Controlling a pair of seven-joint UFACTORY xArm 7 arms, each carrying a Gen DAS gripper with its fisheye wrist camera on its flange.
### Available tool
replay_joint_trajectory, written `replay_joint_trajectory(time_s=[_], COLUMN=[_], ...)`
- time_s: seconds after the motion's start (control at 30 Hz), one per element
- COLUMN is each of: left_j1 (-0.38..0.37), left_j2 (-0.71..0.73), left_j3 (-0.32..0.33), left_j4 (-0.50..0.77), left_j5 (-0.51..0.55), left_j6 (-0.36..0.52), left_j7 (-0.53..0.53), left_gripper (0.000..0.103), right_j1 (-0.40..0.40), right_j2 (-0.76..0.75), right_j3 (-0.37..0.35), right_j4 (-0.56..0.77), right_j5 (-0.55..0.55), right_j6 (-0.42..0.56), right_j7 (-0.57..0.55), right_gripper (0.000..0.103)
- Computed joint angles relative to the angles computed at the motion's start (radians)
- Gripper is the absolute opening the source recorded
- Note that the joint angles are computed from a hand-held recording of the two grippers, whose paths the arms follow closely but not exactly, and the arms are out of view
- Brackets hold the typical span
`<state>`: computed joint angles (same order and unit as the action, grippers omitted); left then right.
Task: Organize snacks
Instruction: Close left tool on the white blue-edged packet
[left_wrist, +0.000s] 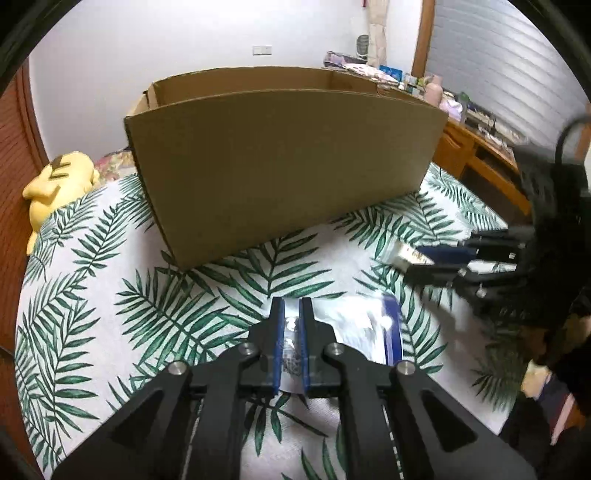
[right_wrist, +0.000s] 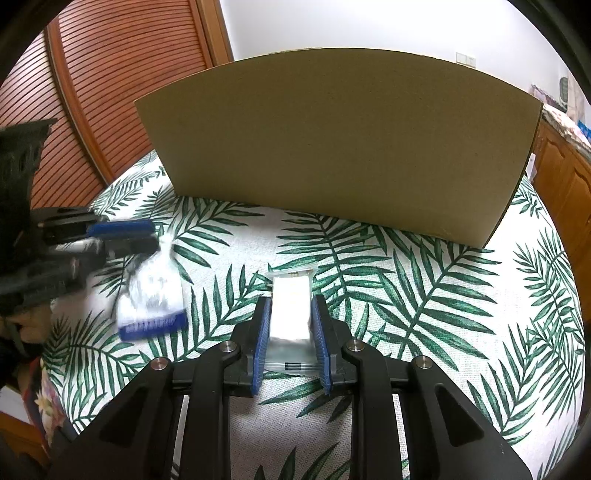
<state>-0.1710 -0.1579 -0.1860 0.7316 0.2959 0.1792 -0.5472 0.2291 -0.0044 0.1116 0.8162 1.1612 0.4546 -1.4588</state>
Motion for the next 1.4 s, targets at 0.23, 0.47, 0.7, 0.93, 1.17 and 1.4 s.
replay_joint_trajectory(time_s=[0.23,0.47,0.7,0.93,1.17,1.4], left_j1=[-0.017,0.051,0.049,0.024,-0.006,-0.045], left_j2=[0.019,-0.012,0.009,0.04,0.076,0.109], left_j3=[0.016,-0.039,-0.046,-0.015,-0.011,0.018], left_j4=[0.01,-0.007,0.012,0.019,0.048,0.083], left_j5=[-0.01,0.086,0.153,0.188,0.241,0.249], left_j6=[0.016,0.0,0.057,0.054,0.067,0.076], left_j7=[0.018,-0.087,-0.161,-0.249,-0.266,-0.25], left_gripper=[0.008,0.047,0.049,0.072,0.075,0.075], right_j1=[0.005,0.009,0.009,0.009,0.009,0.008], right_j2=[-0.003,-0.001,-0.002,-0.004,-0.005,-0.004], right_j3=[0.002,0.005,0.004,0.003,0.001,0.001], right_j4=[-0.004,-0.004,-0.004,-0.007,-0.008,-0.007], right_j5=[-0.002,-0.003,-0.002,0.003,0.003,0.003], right_j6=[-0.015,-0.023,-0.019,-0.017,-0.013,-0.012], right_j7=[-0.002,0.001,0.001,-0.002,-0.003,-0.002], right_gripper=[0.02,0.02,0.02,0.02,0.02,0.02])
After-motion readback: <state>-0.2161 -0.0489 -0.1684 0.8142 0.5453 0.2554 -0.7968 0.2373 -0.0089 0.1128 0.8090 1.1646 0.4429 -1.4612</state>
